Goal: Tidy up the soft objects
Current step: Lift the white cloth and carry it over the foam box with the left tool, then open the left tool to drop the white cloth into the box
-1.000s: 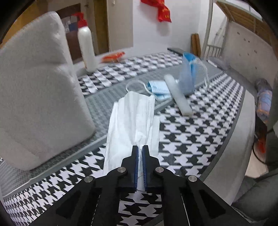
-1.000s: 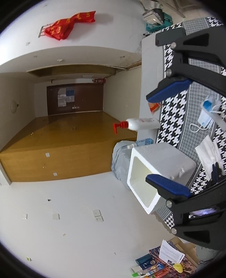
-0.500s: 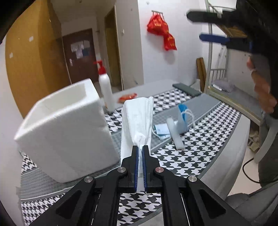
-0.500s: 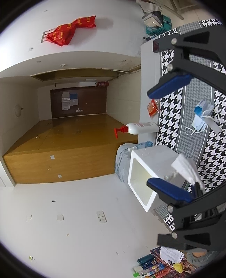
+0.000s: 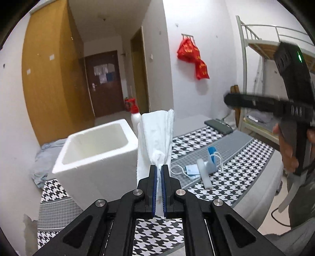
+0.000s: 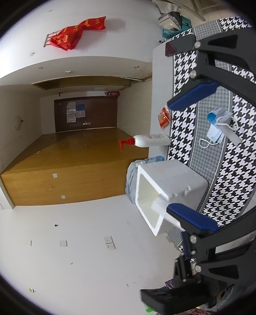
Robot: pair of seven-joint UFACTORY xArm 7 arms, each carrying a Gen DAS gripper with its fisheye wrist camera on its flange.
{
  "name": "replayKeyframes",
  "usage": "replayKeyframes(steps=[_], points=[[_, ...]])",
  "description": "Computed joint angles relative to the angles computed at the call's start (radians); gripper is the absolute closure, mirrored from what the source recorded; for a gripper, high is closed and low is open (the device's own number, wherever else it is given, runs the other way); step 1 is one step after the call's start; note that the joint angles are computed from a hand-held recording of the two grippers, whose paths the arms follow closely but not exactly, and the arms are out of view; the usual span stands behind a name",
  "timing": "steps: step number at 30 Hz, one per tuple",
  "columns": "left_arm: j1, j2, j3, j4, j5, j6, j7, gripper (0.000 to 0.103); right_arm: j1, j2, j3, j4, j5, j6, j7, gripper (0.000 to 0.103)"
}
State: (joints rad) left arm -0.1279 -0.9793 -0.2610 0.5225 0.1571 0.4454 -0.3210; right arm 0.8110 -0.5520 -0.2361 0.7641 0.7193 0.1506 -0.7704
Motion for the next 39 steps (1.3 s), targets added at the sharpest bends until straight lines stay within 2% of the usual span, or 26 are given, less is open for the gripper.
replayKeyframes(steps=[8,17,25,31,39], points=[[0.069,-0.022,-0.028,0.021,0.033,-0.021,-0.034,0.098,-0.057,0.007,0.05,-0.081,-0.063,-0.041,0.059,0.006],[0.166,-0.015,-0.047,0.046,0.069,-0.061,-0.098,0.098,-0.026,-0.013,0.02,-0.172,-0.146,-0.076,0.115,0.006],[0.25,0.015,-0.056,0.068,0.091,-0.115,-0.156,0.098,-0.008,-0.009,-0.014,-0.187,-0.2,-0.087,0.172,0.006],[0.342,0.087,-0.085,0.12,0.117,-0.123,-0.216,0.098,0.002,-0.003,-0.028,-0.19,-0.227,-0.091,0.192,0.006],[0.388,0.201,-0.083,0.181,0.167,-0.114,-0.26,0.098,-0.02,0.026,-0.025,-0.188,-0.248,-0.09,0.219,0.006]])
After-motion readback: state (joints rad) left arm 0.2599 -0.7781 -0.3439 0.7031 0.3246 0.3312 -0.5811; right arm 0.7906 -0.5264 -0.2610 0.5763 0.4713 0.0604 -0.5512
